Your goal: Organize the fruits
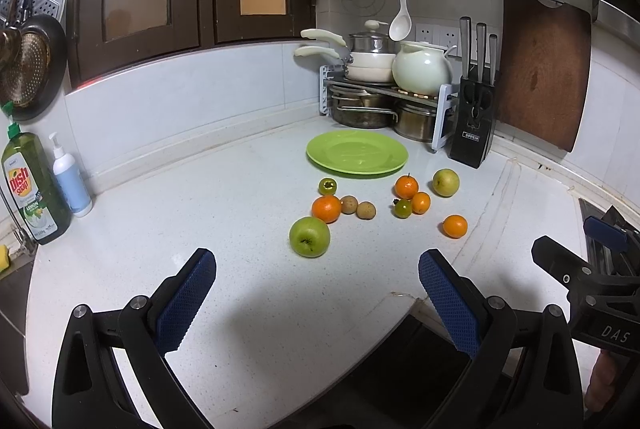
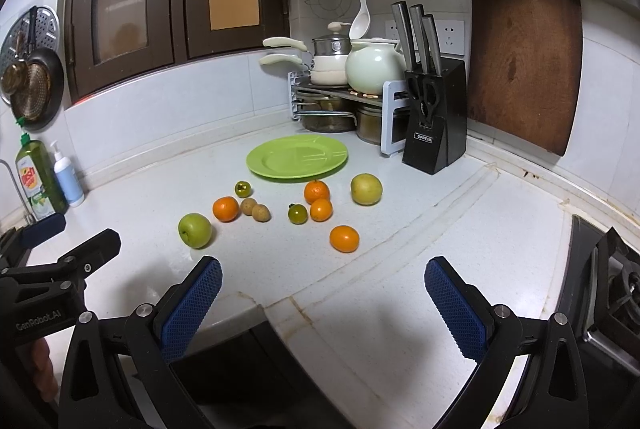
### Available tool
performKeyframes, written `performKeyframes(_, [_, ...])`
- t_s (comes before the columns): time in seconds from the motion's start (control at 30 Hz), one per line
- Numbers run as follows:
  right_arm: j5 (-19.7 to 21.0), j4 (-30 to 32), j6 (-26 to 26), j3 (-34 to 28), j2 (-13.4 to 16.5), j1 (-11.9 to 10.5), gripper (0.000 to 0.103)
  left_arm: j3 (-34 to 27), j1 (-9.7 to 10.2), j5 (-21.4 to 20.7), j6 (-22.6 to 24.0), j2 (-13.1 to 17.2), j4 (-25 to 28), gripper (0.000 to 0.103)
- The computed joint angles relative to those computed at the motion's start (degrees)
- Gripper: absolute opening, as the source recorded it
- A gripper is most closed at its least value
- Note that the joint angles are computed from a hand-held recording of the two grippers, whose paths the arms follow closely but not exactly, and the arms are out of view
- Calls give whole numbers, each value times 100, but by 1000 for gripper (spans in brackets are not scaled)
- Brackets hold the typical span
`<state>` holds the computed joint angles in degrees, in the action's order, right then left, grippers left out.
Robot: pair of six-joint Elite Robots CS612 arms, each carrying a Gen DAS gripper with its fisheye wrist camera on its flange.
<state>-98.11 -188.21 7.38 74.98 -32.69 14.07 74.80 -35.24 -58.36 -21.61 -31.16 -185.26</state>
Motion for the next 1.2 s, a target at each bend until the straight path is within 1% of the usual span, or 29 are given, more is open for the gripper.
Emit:
performKeyframes(0.4, [4, 46, 13, -38, 24, 8, 102, -1, 15, -31, -13, 13, 5, 103])
performKeyframes(0.57, [19, 192, 13, -200, 108, 3, 102, -29, 40, -25, -35, 36, 62, 103])
performKeyframes(0.67, [43, 301, 16, -303, 158, -4, 102, -147, 76, -7, -81, 118, 176, 103])
performKeyframes(0.77, [54, 479, 17, -456, 235, -1, 102, -250, 121, -31, -108, 168, 294, 103])
performKeyframes(0.97, [111, 930, 83, -881, 449, -1, 102, -553, 251, -251, -36, 332, 510, 103])
performKeyframes(1.2, [69, 1641, 227, -1558, 786, -10, 102, -1144, 412, -526, 350, 657, 804, 103])
